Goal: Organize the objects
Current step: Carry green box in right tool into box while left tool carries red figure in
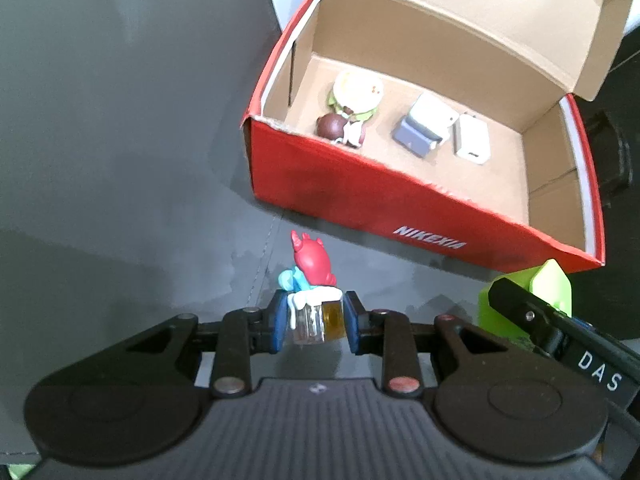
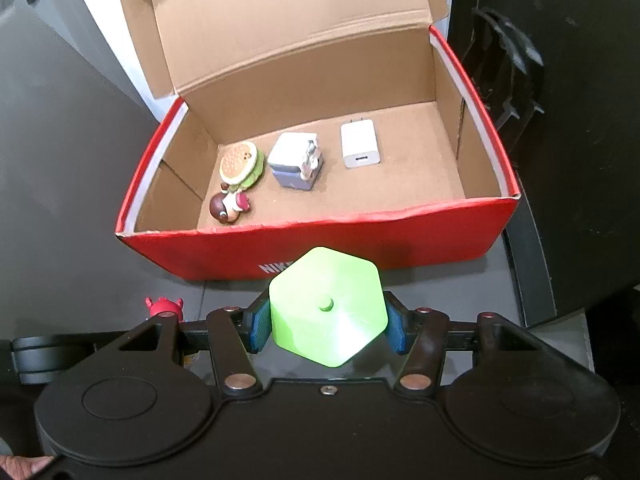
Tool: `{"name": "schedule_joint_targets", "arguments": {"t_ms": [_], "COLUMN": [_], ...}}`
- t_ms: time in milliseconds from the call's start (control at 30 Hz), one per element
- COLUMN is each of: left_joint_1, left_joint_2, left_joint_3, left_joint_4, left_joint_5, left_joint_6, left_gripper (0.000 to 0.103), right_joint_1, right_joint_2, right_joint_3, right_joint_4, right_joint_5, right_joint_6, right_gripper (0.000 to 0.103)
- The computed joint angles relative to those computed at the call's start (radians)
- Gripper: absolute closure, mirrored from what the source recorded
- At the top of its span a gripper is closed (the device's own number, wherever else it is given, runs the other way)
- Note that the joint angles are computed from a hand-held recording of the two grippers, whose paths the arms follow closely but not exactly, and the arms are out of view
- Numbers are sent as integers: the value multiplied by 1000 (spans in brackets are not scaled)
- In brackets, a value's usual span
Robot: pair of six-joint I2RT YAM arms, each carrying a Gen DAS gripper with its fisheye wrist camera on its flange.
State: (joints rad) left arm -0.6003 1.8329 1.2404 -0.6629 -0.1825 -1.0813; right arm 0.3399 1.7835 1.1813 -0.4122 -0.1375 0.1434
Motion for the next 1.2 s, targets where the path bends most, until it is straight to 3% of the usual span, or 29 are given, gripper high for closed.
{"name": "schedule_joint_targets", "arguments": {"t_ms": [367,1200], "left_joint_1": [-13,-12], "left_joint_2": [-103,-123], "left_joint_3": [5,180], "left_joint_4": [-74,-170], "left_joint_5": [-52,-107], "left_joint_6": [74,315], "left_gripper": [75,75], "right_joint_1": [0,-55], "right_joint_2": [-81,-146], "right_joint_3": [-20,30], "right_joint_4": [-1,-19], "right_joint_5": [-28,-115], "right_joint_6": [14,-64], "right_gripper": [49,49]}}
